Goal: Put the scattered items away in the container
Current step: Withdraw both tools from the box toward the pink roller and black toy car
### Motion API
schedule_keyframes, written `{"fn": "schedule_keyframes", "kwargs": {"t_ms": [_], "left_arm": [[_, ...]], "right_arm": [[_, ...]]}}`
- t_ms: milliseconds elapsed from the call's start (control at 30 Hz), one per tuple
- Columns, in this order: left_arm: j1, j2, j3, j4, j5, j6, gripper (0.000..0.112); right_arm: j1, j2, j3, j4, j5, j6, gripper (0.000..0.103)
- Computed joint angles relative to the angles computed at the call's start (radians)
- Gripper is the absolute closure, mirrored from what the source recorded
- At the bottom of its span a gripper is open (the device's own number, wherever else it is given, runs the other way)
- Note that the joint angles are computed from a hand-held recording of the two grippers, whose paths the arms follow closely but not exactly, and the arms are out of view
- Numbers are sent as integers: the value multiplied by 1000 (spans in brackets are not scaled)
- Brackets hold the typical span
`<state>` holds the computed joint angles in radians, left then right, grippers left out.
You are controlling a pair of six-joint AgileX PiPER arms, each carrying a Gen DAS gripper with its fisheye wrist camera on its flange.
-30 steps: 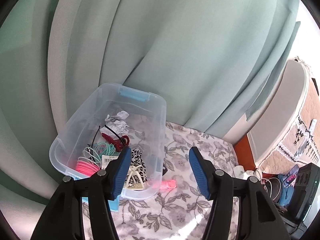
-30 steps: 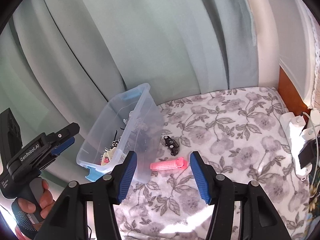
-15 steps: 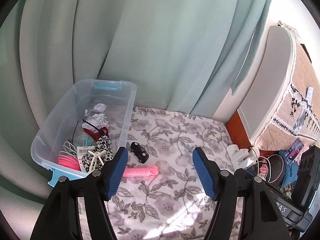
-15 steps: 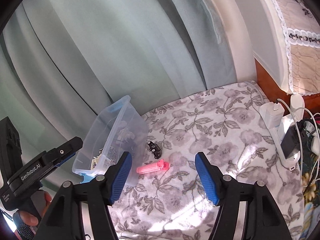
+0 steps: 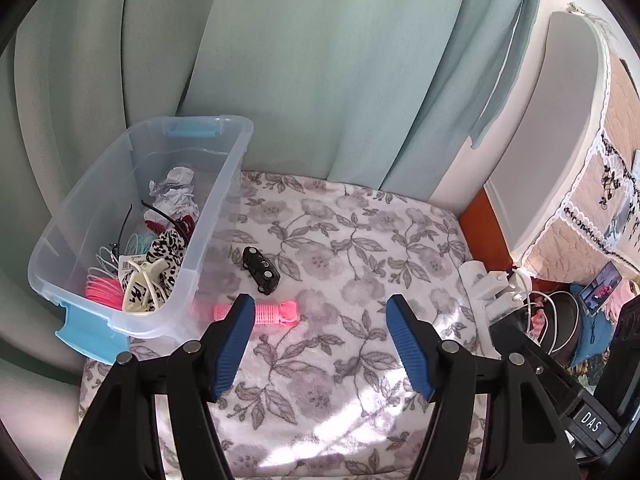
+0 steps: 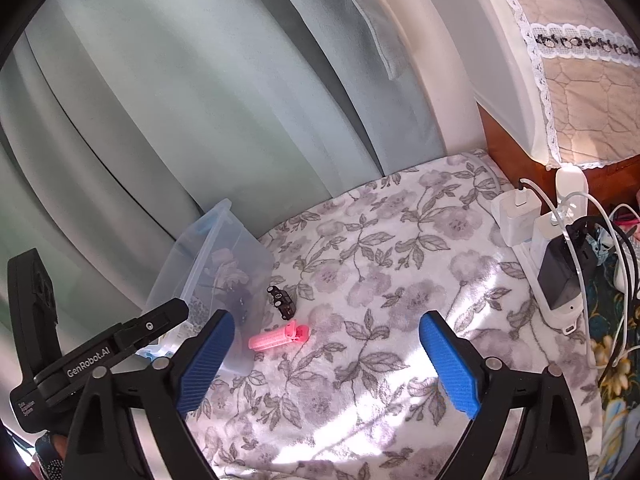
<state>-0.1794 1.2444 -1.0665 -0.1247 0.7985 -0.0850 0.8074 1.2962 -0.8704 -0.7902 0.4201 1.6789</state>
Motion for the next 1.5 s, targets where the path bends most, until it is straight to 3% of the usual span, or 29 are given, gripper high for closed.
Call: {"fn": "schedule_keyframes", "kwargs": {"t_ms": [267, 500, 767, 1033, 1167, 1300, 1500], "left_arm": [[-52, 71, 27, 94, -34, -108, 43], [-46, 109, 92, 22, -136, -86, 27], [-32, 169, 142, -25, -241, -82, 16], [-27, 205, 188, 81, -371, -249, 10], [-47, 261, 159, 218, -356, -426, 10], [-89, 347, 98, 407, -273, -659, 10], [-101, 433, 49, 484, -241, -841, 10]], "right_arm": [[-34, 57, 16, -22, -52, 3, 0], [-52, 113, 20, -96, -64, 43, 0], [-94, 193, 3, -28, -114, -59, 0], [-132, 245, 1, 128, -162, -253, 0], [-163, 271, 6, 266, -217, -405, 0], [-178, 289, 7, 349, -240, -500, 0], [-200, 309, 16, 500, -260, -672, 0]]}}
